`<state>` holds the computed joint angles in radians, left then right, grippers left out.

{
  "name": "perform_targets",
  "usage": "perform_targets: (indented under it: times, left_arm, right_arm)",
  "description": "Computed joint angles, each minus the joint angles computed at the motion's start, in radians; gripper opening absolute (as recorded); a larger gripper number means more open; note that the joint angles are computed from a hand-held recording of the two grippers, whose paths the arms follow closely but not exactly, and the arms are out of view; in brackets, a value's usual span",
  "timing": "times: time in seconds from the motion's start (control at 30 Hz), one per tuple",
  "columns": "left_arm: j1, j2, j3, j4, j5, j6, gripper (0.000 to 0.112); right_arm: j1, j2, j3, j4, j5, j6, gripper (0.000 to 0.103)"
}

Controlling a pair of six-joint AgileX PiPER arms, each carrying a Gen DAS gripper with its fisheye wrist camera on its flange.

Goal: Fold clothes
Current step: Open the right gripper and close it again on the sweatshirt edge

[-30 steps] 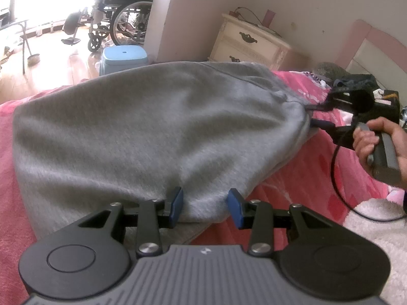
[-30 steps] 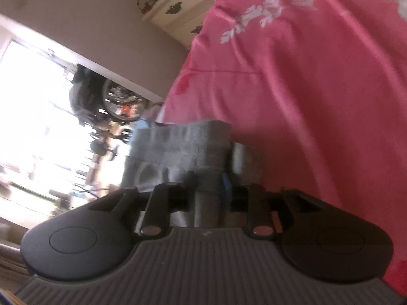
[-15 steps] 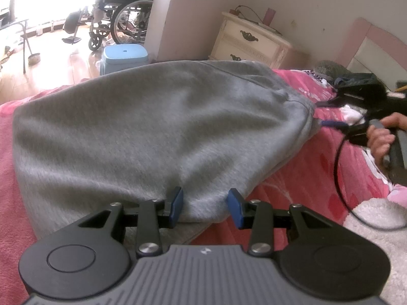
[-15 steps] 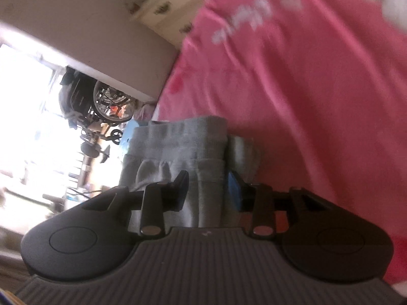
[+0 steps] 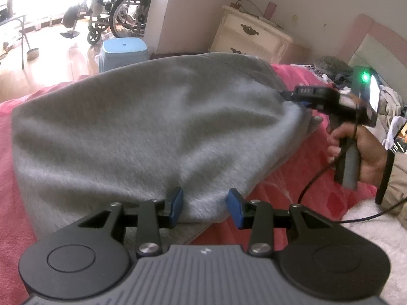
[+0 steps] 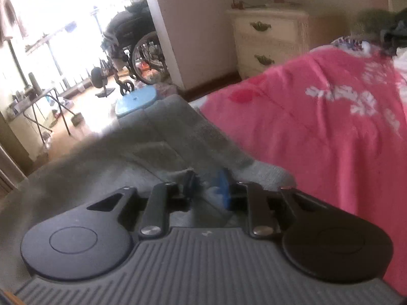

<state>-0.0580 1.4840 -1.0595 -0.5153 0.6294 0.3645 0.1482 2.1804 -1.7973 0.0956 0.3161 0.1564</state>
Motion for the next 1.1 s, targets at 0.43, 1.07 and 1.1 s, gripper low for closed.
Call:
perform_targets:
  times: [0.43, 1.07, 1.1]
  left_arm:
    - [0.002, -0.011, 0.003, 0.014, 0.009, -0.054, 0.041]
    - [0.011, -0.134, 0.133, 0.031, -0.028, -0.037, 0.038]
    - [0.028, -0.146, 0.138, 0.016, -0.016, -0.039, 0.038]
  right_arm:
    - [0.001, -0.22, 0.175, 0.791, 0.39, -0.711, 0.016]
    - [0.17, -0.154, 0.125, 0.591, 0.492, -0.633, 0.003]
    - [0.166, -0.149, 0.114, 0.596, 0.503, -0.629, 0.003]
